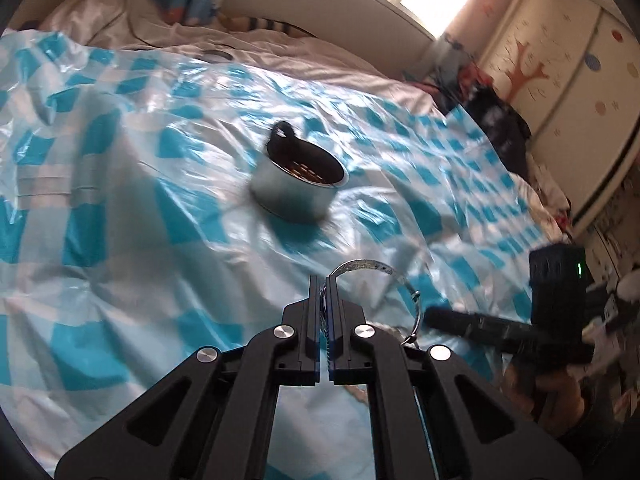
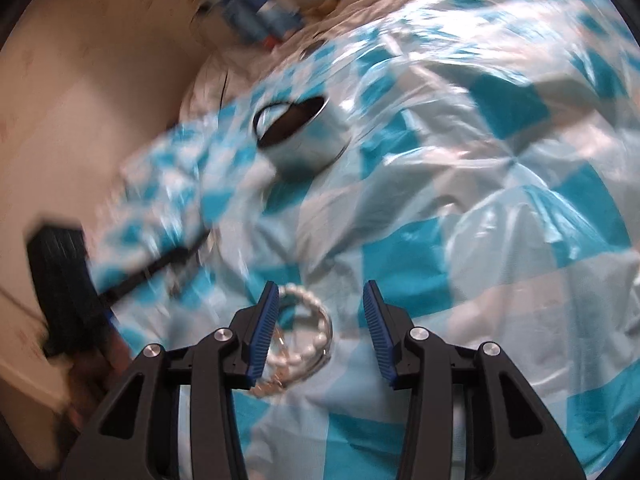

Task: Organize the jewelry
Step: 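Grasp the silver bangle with the left gripper while the right gripper grasps the white pearl bracelet, then lift the silver bangle with the left gripper while the right gripper lifts the pearl bracelet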

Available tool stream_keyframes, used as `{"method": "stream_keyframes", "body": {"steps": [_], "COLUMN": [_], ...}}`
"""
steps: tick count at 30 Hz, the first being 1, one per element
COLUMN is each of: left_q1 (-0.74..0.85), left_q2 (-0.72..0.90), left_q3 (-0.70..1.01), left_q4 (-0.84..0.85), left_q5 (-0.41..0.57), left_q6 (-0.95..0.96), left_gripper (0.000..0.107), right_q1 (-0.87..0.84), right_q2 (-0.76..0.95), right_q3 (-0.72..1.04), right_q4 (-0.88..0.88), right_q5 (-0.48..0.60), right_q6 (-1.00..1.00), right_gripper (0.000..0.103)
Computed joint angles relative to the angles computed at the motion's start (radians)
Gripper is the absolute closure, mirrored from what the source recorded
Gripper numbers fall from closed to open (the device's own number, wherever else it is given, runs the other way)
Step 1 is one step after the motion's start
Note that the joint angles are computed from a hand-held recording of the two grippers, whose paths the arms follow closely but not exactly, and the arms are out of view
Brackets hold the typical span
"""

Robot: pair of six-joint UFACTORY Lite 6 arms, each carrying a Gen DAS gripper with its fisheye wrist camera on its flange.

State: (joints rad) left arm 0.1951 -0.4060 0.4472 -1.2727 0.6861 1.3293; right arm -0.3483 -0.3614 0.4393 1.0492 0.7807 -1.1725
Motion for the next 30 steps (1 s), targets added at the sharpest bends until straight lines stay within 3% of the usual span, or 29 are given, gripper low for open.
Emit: {"method": "stream_keyframes", "body": {"steps": [3, 4, 6, 7, 12, 20, 25, 30], "left_q1": [0.019, 0.014, 0.007, 0.006, 0.013, 0.012, -0.008, -0.006], "left_q2": [0.022, 0.03, 0.03, 0.03, 0.023, 0.06, 0.113, 0.153], "left_q3": [-0.006, -0.008, -0.018, -0.019, -0.024, 0.025, 0.089, 0.118], "left_q4": [-0.022, -0.027, -0.037, -0.038, -0.042, -0.082, -0.119, -0.138], "left_q5": [0.005, -0.002, -0.011, -0.011, -0.014, 0.001, -0.009, -0.011], "left_q6": [0.03, 0.036, 0.047, 0.049, 0.056, 0.072, 0.087, 0.105], "left_gripper": [0.105, 0.105, 0.105, 0.105, 0.105, 0.105, 0.105, 0.105], "right_q1": [0.198, 0.261, 0.276, 0.26, 0.069, -0.156, -0.198, -0.201], "right_q2": [-0.088, -0.103, -0.097, -0.096, -0.106, -0.025, 0.064, 0.124], "right_q3": [-0.058, -0.07, -0.078, -0.08, -0.071, 0.02, 0.101, 0.175], "right_q4": [-0.11, -0.155, -0.144, -0.122, 0.038, 0.209, 0.31, 0.245], "right_q5": [-0.2, -0.262, -0.276, -0.26, -0.061, 0.184, 0.289, 0.264], "right_q6": [0.105, 0.156, 0.142, 0.118, -0.055, -0.15, -0.191, -0.132], "right_gripper": [0.061, 0.068, 0.087, 0.095, 0.095, 0.095, 0.1, 0.1]}}
